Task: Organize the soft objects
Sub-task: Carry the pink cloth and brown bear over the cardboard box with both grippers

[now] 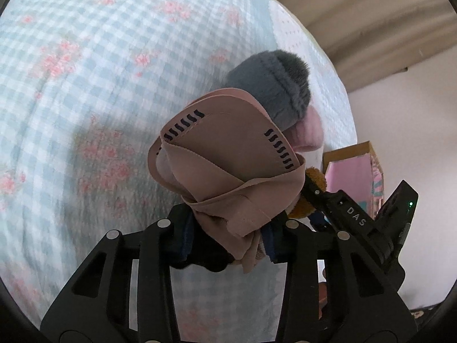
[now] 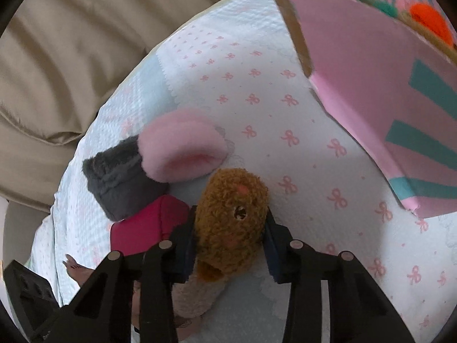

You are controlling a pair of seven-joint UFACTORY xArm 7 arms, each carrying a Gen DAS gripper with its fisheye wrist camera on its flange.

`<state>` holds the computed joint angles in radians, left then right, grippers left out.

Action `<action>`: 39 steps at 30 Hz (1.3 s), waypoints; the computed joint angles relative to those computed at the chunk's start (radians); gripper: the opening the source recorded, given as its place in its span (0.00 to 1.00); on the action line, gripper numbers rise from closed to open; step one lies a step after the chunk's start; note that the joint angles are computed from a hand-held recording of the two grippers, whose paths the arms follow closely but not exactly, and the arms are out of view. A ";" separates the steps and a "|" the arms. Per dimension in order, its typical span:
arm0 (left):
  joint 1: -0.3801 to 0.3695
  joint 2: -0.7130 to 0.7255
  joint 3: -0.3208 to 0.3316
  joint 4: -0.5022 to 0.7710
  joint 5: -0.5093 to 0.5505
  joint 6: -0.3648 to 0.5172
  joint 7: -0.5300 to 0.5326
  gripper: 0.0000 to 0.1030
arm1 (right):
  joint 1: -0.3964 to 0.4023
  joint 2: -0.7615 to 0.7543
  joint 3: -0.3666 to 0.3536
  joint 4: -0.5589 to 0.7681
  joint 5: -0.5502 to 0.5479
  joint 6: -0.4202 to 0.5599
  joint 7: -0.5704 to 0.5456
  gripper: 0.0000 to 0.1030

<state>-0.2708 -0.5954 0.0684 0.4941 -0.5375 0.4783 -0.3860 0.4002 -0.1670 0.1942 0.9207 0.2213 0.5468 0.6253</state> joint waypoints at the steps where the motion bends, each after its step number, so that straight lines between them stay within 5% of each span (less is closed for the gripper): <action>1: 0.006 -0.007 -0.008 0.001 0.006 0.000 -0.010 0.33 | 0.000 0.000 0.000 0.006 -0.002 0.006 -0.001 0.35; 16: 0.101 -0.125 -0.042 0.119 0.152 0.152 -0.134 0.33 | -0.009 -0.078 -0.006 0.136 -0.027 0.168 -0.046 0.35; 28: 0.151 -0.098 -0.133 0.468 0.314 0.389 -0.264 0.33 | -0.044 -0.132 -0.042 0.420 -0.010 0.424 -0.185 0.35; 39: 0.170 0.089 -0.302 0.886 0.490 0.541 -0.479 0.33 | -0.128 -0.109 -0.145 0.696 0.065 0.650 -0.479 0.35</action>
